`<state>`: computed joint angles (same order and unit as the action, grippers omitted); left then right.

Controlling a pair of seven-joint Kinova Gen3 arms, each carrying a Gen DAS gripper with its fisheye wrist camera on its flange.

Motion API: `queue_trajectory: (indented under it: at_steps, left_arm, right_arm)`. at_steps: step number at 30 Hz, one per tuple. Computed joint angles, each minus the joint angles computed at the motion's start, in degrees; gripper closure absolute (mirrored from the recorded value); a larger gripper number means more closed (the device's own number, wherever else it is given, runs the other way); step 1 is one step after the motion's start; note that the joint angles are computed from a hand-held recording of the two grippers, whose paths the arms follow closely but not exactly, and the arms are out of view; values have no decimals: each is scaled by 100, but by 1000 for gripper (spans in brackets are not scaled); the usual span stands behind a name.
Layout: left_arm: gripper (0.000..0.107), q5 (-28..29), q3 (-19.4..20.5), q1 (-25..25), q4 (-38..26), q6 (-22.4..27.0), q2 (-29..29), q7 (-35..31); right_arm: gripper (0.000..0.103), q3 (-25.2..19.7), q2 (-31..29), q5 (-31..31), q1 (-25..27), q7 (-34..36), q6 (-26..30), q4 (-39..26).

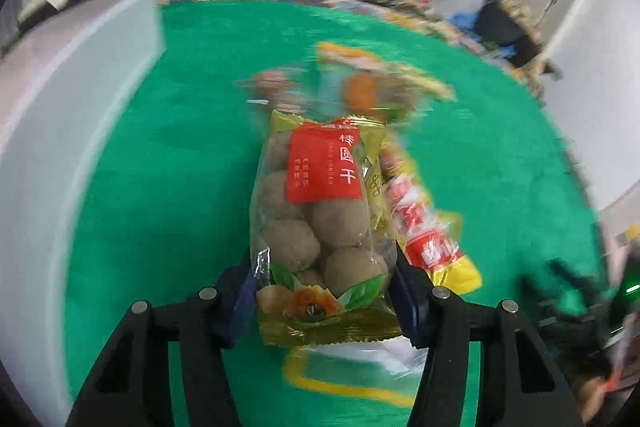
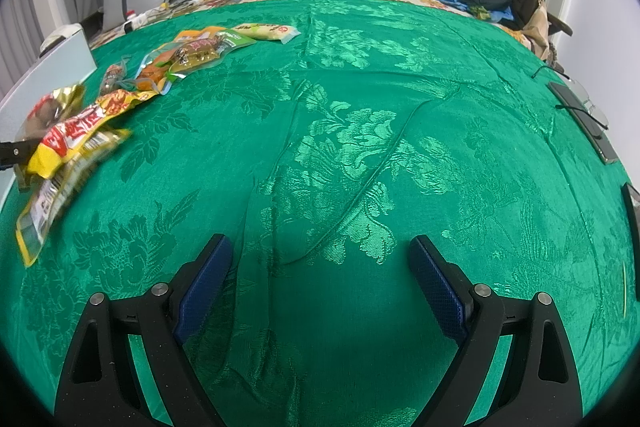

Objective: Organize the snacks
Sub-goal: 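Grasp clear bag of round brown snacks with left tool and lift, then grasp clear peanut bag with yellow border with right tool while left holds its bag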

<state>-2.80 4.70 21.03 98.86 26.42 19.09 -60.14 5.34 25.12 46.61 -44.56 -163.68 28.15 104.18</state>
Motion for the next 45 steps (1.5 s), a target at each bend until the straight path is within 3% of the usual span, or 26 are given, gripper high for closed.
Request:
queue_trajectory:
  at_steps: [2, 7, 10, 12, 16, 19, 23, 27, 30, 37, 41, 45]
  left_arm:
    - [51, 7, -65, 238, -153, 26, 68, 56]
    - [51, -1057, -1265, 1554, -205, 576, -148, 1132]
    - [51, -1756, -1821, 2094, 110, 921, -431, 1739]
    - [50, -2156, -1707, 1958, 450, 1096, -632, 2005]
    - [45, -2436, -923, 1098, 906, 1026, -648, 2659]
    - [27, -2393, -840, 776, 1340, 392, -677, 2963]
    - [9, -2610, -634, 462, 1557, 30, -600, 3249]
    - [5, -3218, -799, 672, 1730, -218, -575, 3795]
    - [5, -3896, -1218, 1232, 1800, -222, -490, 4238]
    - [5, -4268, -784, 991, 1686, 120, -392, 4572]
    - [5, -4314, -726, 942, 1701, 135, -401, 4607]
    - [5, -4343, -684, 923, 1709, 176, -419, 4653]
  right_arm:
    - [10, -23, 0, 0, 20, 5, 4, -4]
    - [10, -891, -2, 566, 652, -425, 278, -24]
    - [10, -966, 1, 624, 705, -472, 304, -25]
    - [10, -942, 0, 612, 689, -464, 295, -23]
    - [10, -1000, 6, 656, 729, -501, 314, -25]
    - [10, -849, -1, 560, 623, -424, 263, -20]
    - [10, -968, 3, 624, 712, -467, 302, -25]
    - [10, -1456, 24, 915, 1061, -685, 471, -36]
    - [10, -1148, 13, 732, 841, -549, 364, -33]
    - [10, -314, -2, 171, 247, -111, 81, -16]
    - [12, -1101, -4, -493, 908, 489, 533, -347]
    - [12, -2163, -224, -1425, 1886, -86, -63, -377]
